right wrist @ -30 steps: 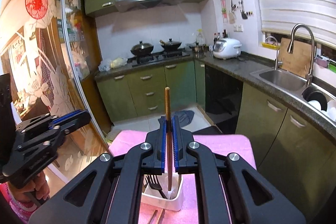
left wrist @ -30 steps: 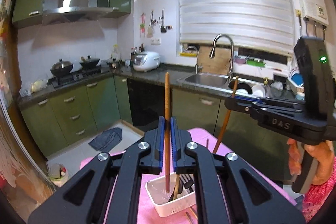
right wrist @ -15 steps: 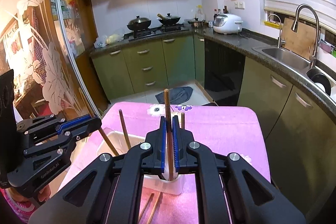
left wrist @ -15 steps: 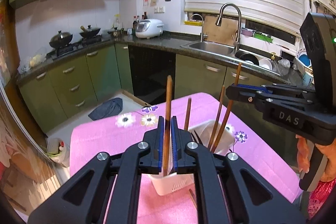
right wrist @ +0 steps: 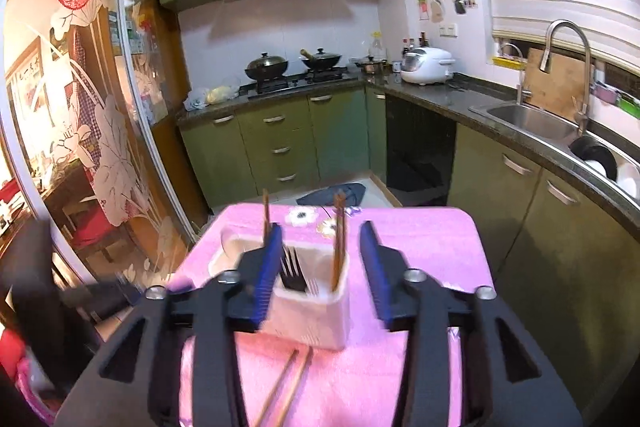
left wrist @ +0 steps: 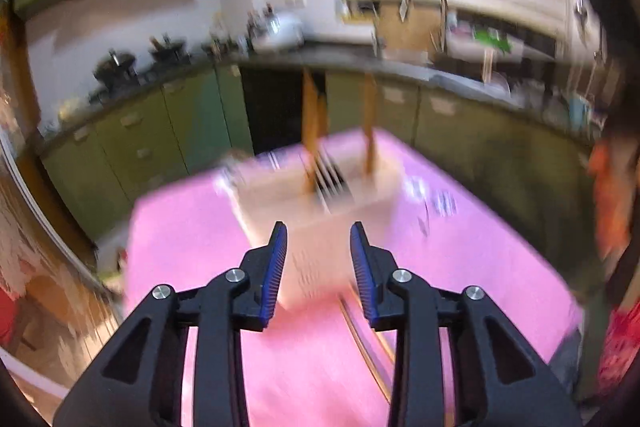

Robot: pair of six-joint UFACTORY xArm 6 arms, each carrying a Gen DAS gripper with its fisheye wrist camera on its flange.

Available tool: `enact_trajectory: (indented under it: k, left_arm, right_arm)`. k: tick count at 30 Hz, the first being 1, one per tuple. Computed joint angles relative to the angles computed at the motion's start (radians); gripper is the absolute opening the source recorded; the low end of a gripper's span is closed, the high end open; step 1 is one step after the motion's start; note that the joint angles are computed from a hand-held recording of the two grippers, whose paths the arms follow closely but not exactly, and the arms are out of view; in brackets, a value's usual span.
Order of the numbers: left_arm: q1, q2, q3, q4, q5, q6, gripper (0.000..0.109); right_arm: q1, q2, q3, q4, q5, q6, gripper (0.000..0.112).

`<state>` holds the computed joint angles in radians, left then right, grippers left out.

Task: Organize utensils
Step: 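Lower both chopsticks into the holder and open both tools, then grasp a remaining chopstick with the left tool while the right tool grasps the last one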

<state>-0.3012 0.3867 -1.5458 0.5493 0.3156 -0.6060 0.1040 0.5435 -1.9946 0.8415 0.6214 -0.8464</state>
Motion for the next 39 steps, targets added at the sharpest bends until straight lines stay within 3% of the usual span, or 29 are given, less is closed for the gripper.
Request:
enact_trajectory:
  k: [5,8,14,18,22,30,39]
  left_arm:
    - [-0.046,0.146,-0.041,-0.227,0.119,0.112,0.032]
    - [-0.043,0.209,-0.092,-0.172,0.169,0.015,0.025]
    - [-0.038,0.249,-0.131,-0.211,0.182,0.0,0.025]
    - [-0.048,0.245,-0.123,-0.168,0.186,-0.036,0.026]
    - [-0.045,0.216,-0.091,-0.176,0.196,-0.008,0.01]
    - [0.012,0.116,0.063,-0.331,0.124,0.108,0.006]
    - [0.056,0.052,0.165,-0.332,0.075,0.119,0.006]
  right_arm:
    - [-0.044,-0.141,0.259,0.105,-0.047,-0.11,0.042]
    - [-0.086,-0.19,0.35,0.155,-0.048,-0.152,0.042]
    - [-0.165,-0.207,0.403,0.19,-0.032,-0.167,0.043]
    - [-0.182,-0.184,0.395,0.168,-0.016,-0.146,0.044]
    - [-0.141,-0.134,0.372,0.002,0.024,-0.084,0.047]
    - [-0.01,0.02,0.281,-0.252,0.08,0.099,0.047]
    - [0.091,0.126,0.202,-0.466,0.006,0.287,0.047]
